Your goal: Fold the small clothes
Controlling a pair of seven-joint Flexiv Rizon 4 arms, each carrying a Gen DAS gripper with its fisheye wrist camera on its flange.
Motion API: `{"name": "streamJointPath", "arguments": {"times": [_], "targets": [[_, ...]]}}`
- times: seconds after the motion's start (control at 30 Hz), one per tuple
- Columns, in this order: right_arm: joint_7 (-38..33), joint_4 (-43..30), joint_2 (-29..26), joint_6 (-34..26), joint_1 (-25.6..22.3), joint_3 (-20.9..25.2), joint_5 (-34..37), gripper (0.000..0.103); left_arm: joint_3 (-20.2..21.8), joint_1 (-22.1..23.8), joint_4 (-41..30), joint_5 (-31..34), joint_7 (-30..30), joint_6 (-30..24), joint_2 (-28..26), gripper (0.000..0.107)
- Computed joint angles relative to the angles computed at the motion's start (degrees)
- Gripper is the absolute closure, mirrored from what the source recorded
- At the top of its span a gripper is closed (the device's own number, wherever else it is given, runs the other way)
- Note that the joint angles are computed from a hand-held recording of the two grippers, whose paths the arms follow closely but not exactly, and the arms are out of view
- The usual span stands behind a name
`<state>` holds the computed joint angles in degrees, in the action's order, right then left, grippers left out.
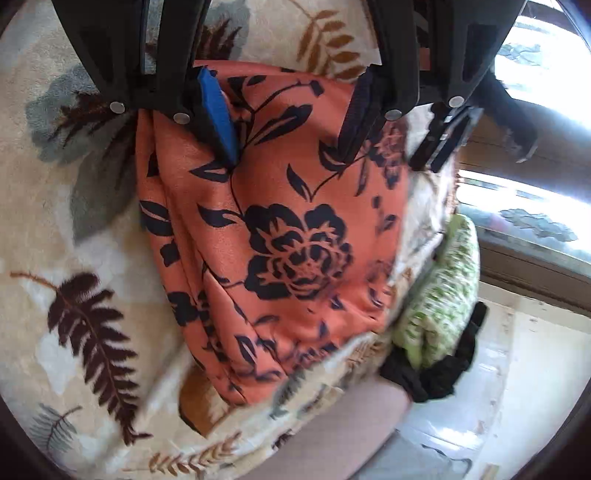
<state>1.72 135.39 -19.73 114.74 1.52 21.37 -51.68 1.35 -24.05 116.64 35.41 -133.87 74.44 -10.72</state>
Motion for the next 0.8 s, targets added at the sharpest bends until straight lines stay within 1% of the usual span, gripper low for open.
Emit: {"name": "streamJointPath", "arguments": {"times": [0.03,0.07,0.1,0.13,0.17,0.2,0.3,0.33,0.4,0.57,0.63,0.73,0.8], "targets": [[-0.5,0.3,1.1,0.4,2.2,-2.0,0.8,0.041,0.5,-0.6,-0.3,1.6,-1.5,0.0,0.0,0.018],[0.7,0.3,1.7,1.4,2.8,-3.7,-1.5,0.041,0.6,-0.7,-0.5,2.2,-1.9,0.1,0.1,0.018],[-0.2,0.6,1.9,1.6,2.9,-3.6,-0.1,0.041,0.4,-0.6,-0.6,2.3,-1.6,-0.3,0.1,0.018],[-1.8,0.8,1.6,1.8,1.8,-1.5,2.7,0.041,0.3,-0.6,-0.7,2.4,-1.7,-0.5,0.1,0.018],[-1.6,1.0,1.4,2.5,1.5,-1.4,3.1,0.041,0.3,-0.5,-0.7,2.6,-2.0,-0.4,0.1,0.018],[-2.7,1.3,1.9,3.0,2.9,-2.5,4.7,0.041,0.2,-0.5,-0.7,2.6,-2.1,-0.5,0.1,0.018],[-14.5,3.4,5.7,3.5,13.0,-7.4,21.5,0.041,0.0,-0.3,-0.7,2.5,-2.1,-0.4,0.1,0.018],[-17.2,3.7,6.3,4.3,15.2,-8.2,26.1,0.041,0.0,-0.3,-0.8,2.6,-2.2,-0.4,0.0,0.018],[-18.9,3.7,6.0,5.9,15.9,-8.1,30.4,0.041,0.0,-0.3,-0.9,2.6,-2.3,-0.4,-0.1,0.018],[-20.0,3.9,6.5,4.3,15.2,-7.3,33.0,0.041,0.0,-0.2,-1.0,2.2,-1.8,-0.2,-0.3,0.018],[-22.0,4.0,6.9,4.6,16.9,-7.8,36.3,0.041,0.0,-0.2,-1.0,1.8,-1.6,-0.1,-0.4,0.018],[-25.9,3.7,6.9,6.9,19.5,-8.4,41.1,0.041,0.0,-0.1,-1.0,1.2,-1.5,0.2,-0.4,0.018],[-28.4,2.7,6.8,7.0,21.4,-8.7,43.7,0.041,0.0,0.4,-0.4,0.4,-0.9,2.7,-0.3,0.018]]}}
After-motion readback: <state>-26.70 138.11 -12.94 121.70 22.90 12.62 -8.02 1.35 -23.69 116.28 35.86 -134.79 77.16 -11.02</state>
